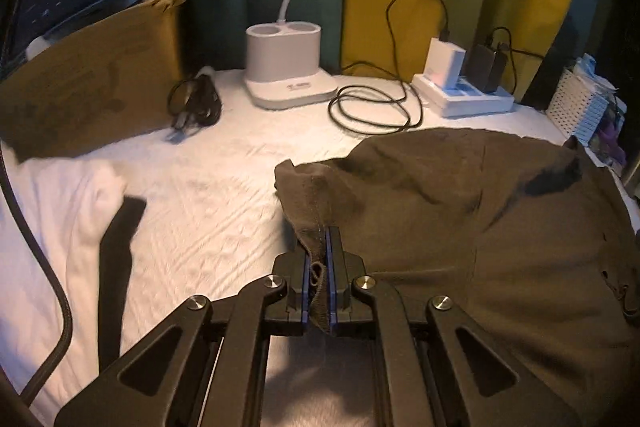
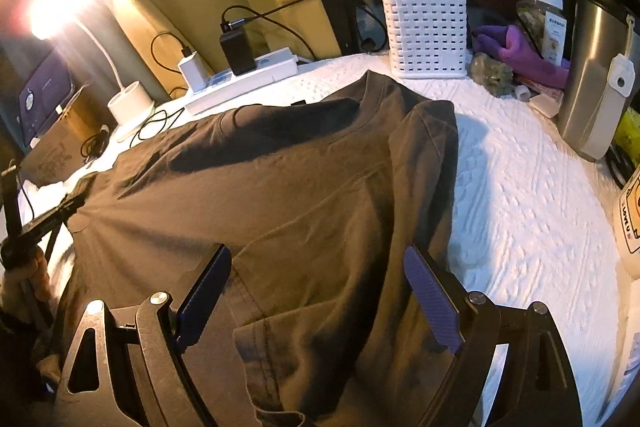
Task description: Fold small clothes
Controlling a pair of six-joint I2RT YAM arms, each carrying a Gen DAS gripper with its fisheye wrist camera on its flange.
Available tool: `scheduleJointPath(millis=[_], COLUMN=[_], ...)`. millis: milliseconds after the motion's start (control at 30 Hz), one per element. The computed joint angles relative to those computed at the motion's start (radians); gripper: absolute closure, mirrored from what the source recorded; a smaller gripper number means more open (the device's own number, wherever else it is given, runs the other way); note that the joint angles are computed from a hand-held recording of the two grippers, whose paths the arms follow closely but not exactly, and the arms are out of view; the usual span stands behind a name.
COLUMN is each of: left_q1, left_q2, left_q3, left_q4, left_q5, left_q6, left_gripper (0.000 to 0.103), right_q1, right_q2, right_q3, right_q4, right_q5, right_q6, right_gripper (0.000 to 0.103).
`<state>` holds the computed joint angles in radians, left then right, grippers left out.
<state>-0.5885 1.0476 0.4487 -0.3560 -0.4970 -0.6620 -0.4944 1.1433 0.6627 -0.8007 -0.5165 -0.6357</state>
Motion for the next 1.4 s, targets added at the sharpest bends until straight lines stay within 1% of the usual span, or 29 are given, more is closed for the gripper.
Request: scheduleJointPath(millis=[100, 167, 300, 467, 567, 633, 700, 833, 900, 933, 967, 1033, 1133, 1233, 1400], left_q1=[-0.051, -0.09, -0.182, -0.293, -0.345, -0.364, -0.374, -0.371, -0.371, -0.374, -0.376, -0.373, -0.348, -0.315, -0.279], left_q2=[0.011, 0.009, 0.056, 0.178, 0.275, 0.36, 0.432, 0.506, 0.495, 0.482, 0.462, 0.404, 0.348, 0.37, 0.433], left_q3=[0.01, 0.023, 0.101, 0.212, 0.277, 0.328, 0.373, 0.413, 0.412, 0.406, 0.398, 0.38, 0.362, 0.367, 0.356], left_q4=[0.0, 0.012, 0.049, 0.113, 0.151, 0.158, 0.146, 0.116, 0.105, 0.107, 0.107, 0.102, 0.095, 0.083, 0.102], left_q5=[-0.036, -0.072, -0.135, -0.158, -0.119, -0.072, -0.017, 0.093, 0.148, 0.163, 0.174, 0.186, 0.197, 0.184, 0.268], left_q6=[-0.038, -0.039, 0.032, 0.14, 0.208, 0.235, 0.238, 0.215, 0.209, 0.207, 0.205, 0.191, 0.165, 0.161, 0.145], left_gripper=[0.097, 0.098, 0.098, 0.097, 0.097, 0.097, 0.097, 0.096, 0.09, 0.077, 0.061, 0.045, 0.043, 0.041, 0.041], right_q1=[-0.011, -0.023, -0.073, -0.157, -0.223, -0.265, -0.308, -0.365, -0.382, -0.389, -0.392, -0.402, -0.403, -0.39, -0.381], right_q2=[-0.01, -0.015, -0.011, 0.014, 0.038, 0.055, 0.074, 0.106, 0.118, 0.125, 0.128, 0.137, 0.143, 0.145, 0.141], right_q3=[0.005, 0.009, 0.026, 0.052, 0.069, 0.079, 0.088, 0.097, 0.097, 0.098, 0.099, 0.104, 0.109, 0.109, 0.109], right_q4=[-0.026, -0.039, -0.069, -0.112, -0.143, -0.162, -0.178, -0.188, -0.188, -0.188, -0.188, -0.192, -0.192, -0.184, -0.181], right_q5=[-0.024, -0.038, -0.071, -0.113, -0.132, -0.138, -0.143, -0.143, -0.141, -0.141, -0.141, -0.146, -0.151, -0.152, -0.149], right_q6=[-0.02, -0.032, -0.071, -0.139, -0.197, -0.237, -0.277, -0.325, -0.34, -0.347, -0.348, -0.357, -0.357, -0.346, -0.333], right_gripper=[0.014, 0.014, 0.014, 0.014, 0.014, 0.014, 0.014, 0.014, 0.014, 0.014, 0.014, 0.014, 0.014, 0.014, 0.014])
